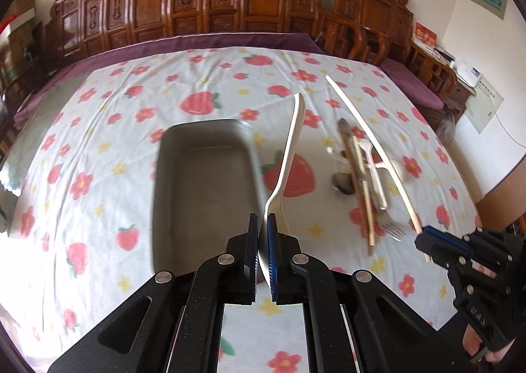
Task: Organize utensils
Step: 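Lower the white spoon into the metal tray and open the left gripper while the right holds the chopstick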
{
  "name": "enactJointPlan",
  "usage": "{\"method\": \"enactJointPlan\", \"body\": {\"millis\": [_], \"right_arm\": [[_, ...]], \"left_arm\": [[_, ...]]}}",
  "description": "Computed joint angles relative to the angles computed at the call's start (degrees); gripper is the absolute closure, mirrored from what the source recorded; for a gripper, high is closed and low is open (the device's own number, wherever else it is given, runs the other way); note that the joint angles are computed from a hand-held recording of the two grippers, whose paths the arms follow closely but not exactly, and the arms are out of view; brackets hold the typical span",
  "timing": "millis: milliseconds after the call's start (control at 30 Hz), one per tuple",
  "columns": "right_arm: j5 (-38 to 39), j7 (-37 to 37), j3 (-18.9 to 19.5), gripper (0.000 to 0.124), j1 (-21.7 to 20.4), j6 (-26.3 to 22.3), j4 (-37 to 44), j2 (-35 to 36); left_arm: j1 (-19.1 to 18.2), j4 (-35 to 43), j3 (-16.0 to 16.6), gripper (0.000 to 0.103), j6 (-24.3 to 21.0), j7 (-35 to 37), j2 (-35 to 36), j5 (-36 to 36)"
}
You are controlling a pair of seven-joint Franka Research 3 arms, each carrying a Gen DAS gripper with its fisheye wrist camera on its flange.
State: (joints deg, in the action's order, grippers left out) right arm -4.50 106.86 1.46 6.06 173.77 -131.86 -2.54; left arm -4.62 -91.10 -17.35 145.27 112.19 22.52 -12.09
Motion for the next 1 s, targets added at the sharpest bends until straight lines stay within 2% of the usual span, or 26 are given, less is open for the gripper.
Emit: {"method": "enactJointPlan", "body": {"millis": [333,533,600,667,1000], "right_arm": [[-0.68,1.99,-0.51,0.118,4.85,-2.01,7.70,6.11],[-0.13,2.57,-1.82,0.118,7.34,-3.66,11.45,9.08],[0.19,2.44,-2.13,0.118,7.94,-4.04,12.47,9.88],[0.51,2.07,-2.36,0.118,8.42,-4.50,13.68,10.85],[3.26,0.62,-3.44,0.118,10.43,-5.66,18.50,15.42]], "left_arm": [[1.04,4.90,1.92,0.099,-1.66,-3.79,4.82,2.68],[2.30,8.56,1.00,0.098,-3.70,-5.06,8.11,2.25],[2.91,8.28,0.53,0.091,-3.49,-4.49,8.08,1.56],[3.37,6.98,0.28,0.078,-2.59,-3.66,7.35,1.18],[7.38,-0.70,-1.38,0.065,1.61,5.70,1.43,-5.15]]}}
